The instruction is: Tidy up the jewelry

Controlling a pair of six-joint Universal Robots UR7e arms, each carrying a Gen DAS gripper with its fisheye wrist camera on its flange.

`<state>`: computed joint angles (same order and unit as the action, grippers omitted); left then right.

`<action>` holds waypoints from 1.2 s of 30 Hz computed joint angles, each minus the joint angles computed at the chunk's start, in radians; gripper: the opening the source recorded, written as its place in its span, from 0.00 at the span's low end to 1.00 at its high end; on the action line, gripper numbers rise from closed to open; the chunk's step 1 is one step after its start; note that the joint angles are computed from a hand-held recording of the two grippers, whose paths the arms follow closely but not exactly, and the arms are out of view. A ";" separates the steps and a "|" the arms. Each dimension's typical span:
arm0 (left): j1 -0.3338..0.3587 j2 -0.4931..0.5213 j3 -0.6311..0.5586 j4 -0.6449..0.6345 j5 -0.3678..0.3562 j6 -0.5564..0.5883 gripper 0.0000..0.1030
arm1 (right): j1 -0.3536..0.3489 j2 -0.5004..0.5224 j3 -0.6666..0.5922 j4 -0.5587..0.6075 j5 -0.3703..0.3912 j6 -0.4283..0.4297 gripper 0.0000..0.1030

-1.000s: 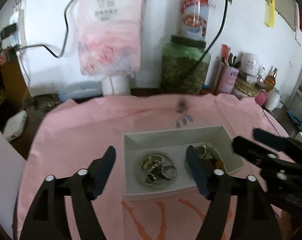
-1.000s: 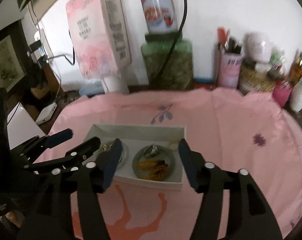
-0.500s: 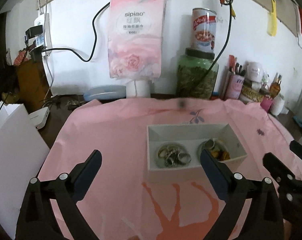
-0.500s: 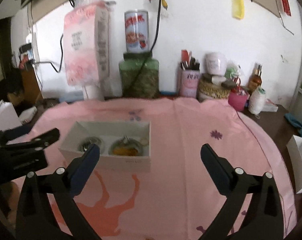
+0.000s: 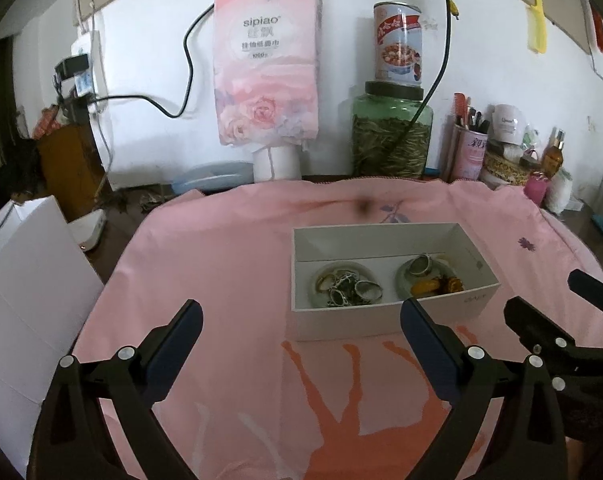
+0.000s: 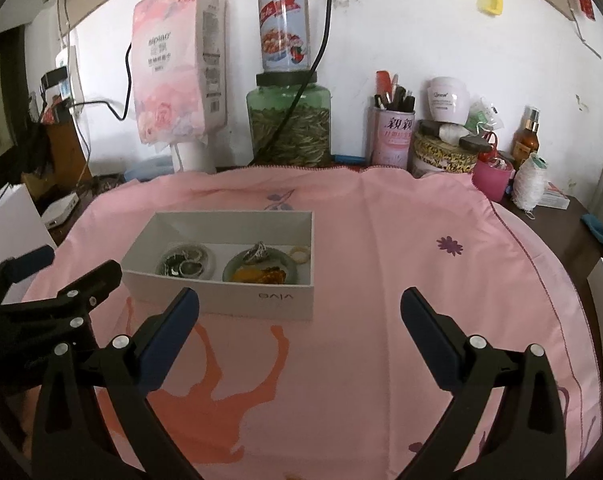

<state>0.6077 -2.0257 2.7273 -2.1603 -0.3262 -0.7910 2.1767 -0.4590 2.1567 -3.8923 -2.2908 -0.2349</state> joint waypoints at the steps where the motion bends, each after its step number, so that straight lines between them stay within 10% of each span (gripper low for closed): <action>1: 0.000 0.005 -0.001 0.025 0.009 -0.026 0.94 | -0.003 -0.003 0.000 0.016 0.003 0.006 0.93; 15: 0.082 0.086 0.016 -0.217 -0.054 0.146 0.94 | -0.029 0.003 -0.005 0.067 0.014 0.030 0.93; 36: 0.012 0.032 0.025 -0.065 0.030 0.043 0.94 | -0.014 0.004 0.000 0.045 0.017 0.037 0.93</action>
